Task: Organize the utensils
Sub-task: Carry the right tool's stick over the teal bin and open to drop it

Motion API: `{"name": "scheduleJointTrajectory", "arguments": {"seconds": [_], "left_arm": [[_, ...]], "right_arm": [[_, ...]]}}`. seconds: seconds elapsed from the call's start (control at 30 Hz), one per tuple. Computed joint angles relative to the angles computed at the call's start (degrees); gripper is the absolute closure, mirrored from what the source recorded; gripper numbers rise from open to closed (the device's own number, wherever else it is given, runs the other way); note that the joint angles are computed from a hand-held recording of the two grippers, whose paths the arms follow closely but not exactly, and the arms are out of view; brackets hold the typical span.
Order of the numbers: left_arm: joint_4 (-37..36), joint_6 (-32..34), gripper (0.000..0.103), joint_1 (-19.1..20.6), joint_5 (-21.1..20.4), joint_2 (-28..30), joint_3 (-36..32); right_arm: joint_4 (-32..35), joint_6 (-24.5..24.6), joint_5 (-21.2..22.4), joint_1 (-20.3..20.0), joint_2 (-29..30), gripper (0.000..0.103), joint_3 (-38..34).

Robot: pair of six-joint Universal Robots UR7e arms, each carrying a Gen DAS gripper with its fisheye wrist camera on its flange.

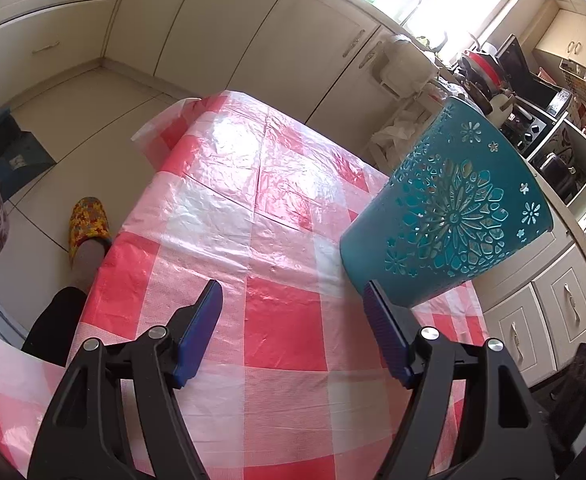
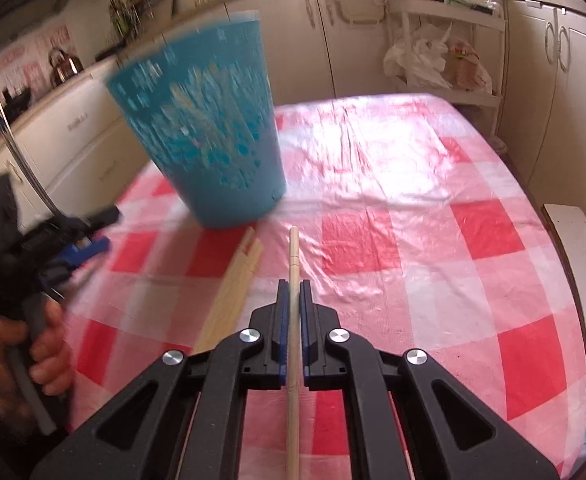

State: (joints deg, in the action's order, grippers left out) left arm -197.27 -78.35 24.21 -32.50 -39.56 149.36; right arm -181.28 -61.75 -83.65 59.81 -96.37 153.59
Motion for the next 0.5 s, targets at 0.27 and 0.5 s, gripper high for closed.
{"name": "scheduleJointTrajectory", "arguments": {"seconds": [0.27, 0.5], "left_arm": [[0.1, 0.6, 0.034, 0.4, -0.6, 0.0, -0.5], [-1.6, 1.6, 0.034, 0.6, -0.8, 0.6, -0.6]], "right_arm": [[21.9, 6.8, 15.7, 2.8, -14.0, 0.097, -5.3], [6.0, 19.4, 18.7, 19.7, -0.5, 0.097, -12.2]]}}
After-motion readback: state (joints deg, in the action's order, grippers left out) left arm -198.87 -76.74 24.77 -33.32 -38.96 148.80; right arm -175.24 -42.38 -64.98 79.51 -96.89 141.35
